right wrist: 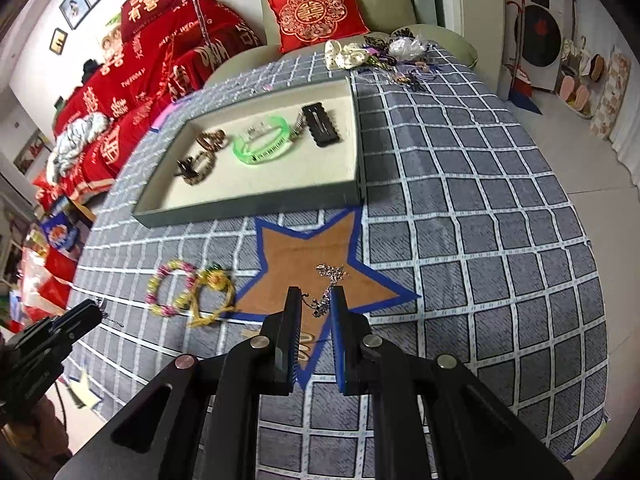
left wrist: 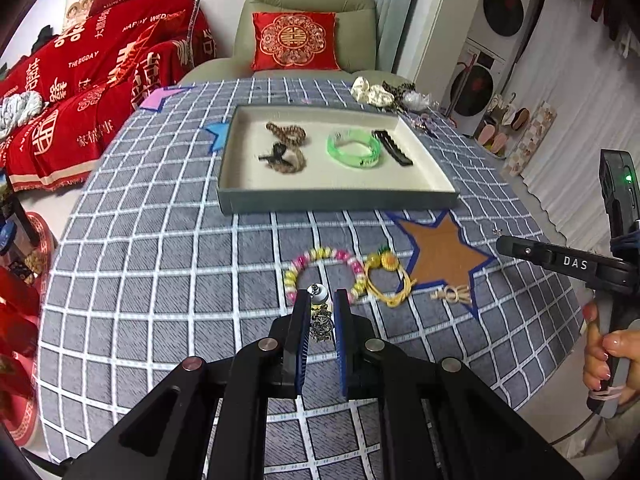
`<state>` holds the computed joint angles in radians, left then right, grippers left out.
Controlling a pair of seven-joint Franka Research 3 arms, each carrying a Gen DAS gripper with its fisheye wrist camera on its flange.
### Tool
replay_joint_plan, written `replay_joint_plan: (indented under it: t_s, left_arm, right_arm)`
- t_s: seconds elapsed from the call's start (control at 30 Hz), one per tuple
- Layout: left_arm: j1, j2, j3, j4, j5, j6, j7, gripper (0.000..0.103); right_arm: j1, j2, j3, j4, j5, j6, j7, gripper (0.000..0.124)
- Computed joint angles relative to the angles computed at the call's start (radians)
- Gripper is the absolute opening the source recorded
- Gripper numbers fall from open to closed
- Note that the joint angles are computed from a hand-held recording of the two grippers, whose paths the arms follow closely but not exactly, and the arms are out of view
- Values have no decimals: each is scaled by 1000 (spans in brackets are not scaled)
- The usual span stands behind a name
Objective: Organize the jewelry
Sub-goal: 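Grasp the silver charm with the left tool while the right tool grasps the silver brooch on the star, then carry both silver pieces into the tray and open both tools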
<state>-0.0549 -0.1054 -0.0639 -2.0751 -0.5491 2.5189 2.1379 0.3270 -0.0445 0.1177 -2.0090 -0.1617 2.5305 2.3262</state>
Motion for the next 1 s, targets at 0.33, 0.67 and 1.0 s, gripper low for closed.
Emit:
replay_joint_plan:
  t_s: [0.33,0.67,1.0]
  left_arm:
    - [20,73,-23,128,36,-32,-41,20]
    - [46,195,-64,303,108,-34,-93,20]
    - [70,388,-116,541,244,-79,-199,19]
  right_arm:
    - [-7,29,-15,77,66,-12,-71,15]
    - [1,130,-39,252,64,-61,-138,15]
    - [9,329,-75,511,145,-115,-235,15]
